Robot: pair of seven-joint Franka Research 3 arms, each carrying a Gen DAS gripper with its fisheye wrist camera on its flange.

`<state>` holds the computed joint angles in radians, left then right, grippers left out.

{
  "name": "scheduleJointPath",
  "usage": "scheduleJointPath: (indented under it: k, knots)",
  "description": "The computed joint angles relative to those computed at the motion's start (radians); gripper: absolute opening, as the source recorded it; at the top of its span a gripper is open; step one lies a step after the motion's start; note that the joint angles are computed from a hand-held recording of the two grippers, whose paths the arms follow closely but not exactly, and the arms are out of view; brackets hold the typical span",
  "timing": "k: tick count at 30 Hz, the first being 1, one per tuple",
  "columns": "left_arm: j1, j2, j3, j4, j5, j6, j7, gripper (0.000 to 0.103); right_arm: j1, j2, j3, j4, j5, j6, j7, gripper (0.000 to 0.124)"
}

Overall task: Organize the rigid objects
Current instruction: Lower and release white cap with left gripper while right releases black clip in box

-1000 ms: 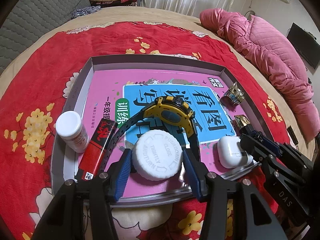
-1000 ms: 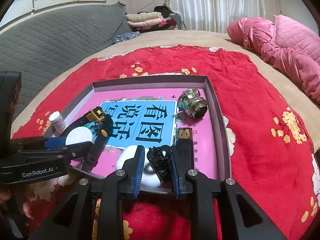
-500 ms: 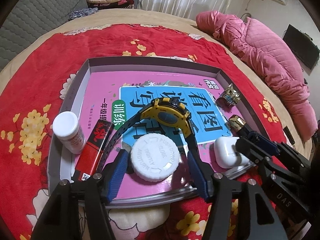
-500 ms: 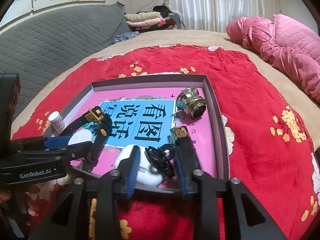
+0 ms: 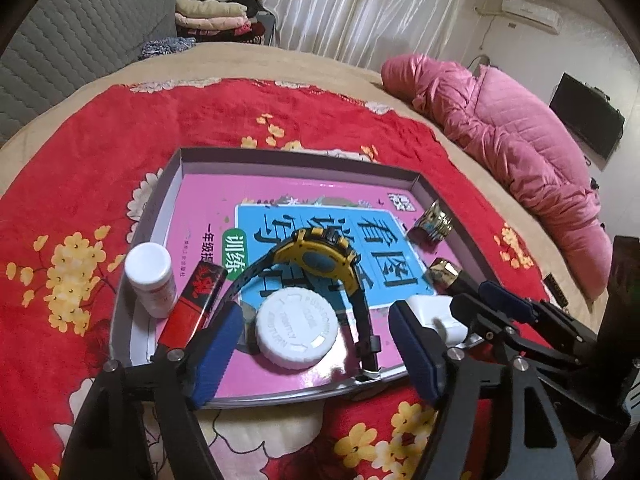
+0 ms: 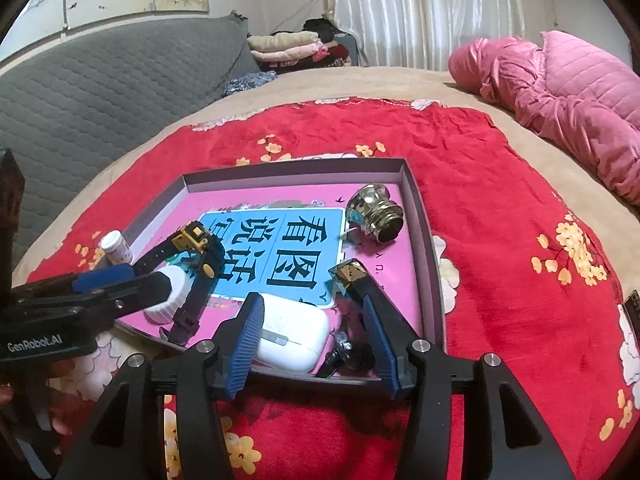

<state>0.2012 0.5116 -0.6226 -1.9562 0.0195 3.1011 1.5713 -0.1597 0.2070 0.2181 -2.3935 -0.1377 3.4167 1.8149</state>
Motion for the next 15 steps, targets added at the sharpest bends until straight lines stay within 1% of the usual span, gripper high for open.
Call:
scheduleJointPath:
  k: [2,3,5,6,7,8,9,10,11,12,15]
  knots:
    - [0.003,-0.007,-0.001,-0.008,-0.001,0.013,-0.006,0.075,0.013,-0.006,-0.012,-0.004,0.010,0.003,-0.007,0.054]
    - [-0.004,-0.014,0.007,-0.013,0.000,0.023,-0.016,0.075,0.013,-0.008,-0.012,-0.006,0.009,0.006,-0.006,0.054]
    - [-0.009,-0.023,0.017,-0.017,0.006,0.032,-0.034,0.075,-0.001,-0.015,-0.001,-0.012,-0.010,0.012,0.009,0.054]
    - [-0.030,-0.034,0.043,-0.022,0.012,0.039,-0.054,0.075,0.001,-0.018,-0.004,-0.013,-0.015,0.014,0.012,0.055]
    - [-0.076,-0.050,0.096,-0.026,0.023,0.051,-0.085,0.075,0.020,-0.022,-0.019,-0.015,-0.005,0.016,0.003,0.057]
    - [-0.110,-0.065,0.137,-0.036,0.040,0.067,-0.117,0.075,0.040,-0.025,-0.035,-0.017,0.008,0.018,-0.007,0.060]
    - [-0.115,-0.069,0.144,-0.039,0.045,0.072,-0.125,0.075,0.059,-0.028,-0.049,-0.019,0.022,0.020,-0.017,0.066]
    - [-0.117,-0.073,0.149,-0.039,0.055,0.072,-0.140,0.075,0.083,-0.031,-0.067,-0.020,0.042,0.023,-0.032,0.069]
    - [-0.120,-0.075,0.154,-0.040,0.064,0.072,-0.151,0.075,0.105,-0.033,-0.083,-0.022,0.063,0.026,-0.047,0.070]
    - [-0.131,-0.079,0.169,-0.041,0.074,0.073,-0.167,0.075,0.146,-0.038,-0.114,-0.026,0.108,0.036,-0.082,0.070]
    - [-0.203,-0.100,0.253,-0.046,0.108,0.071,-0.224,0.075,0.219,-0.047,-0.164,-0.034,0.202,0.056,-0.159,0.074]
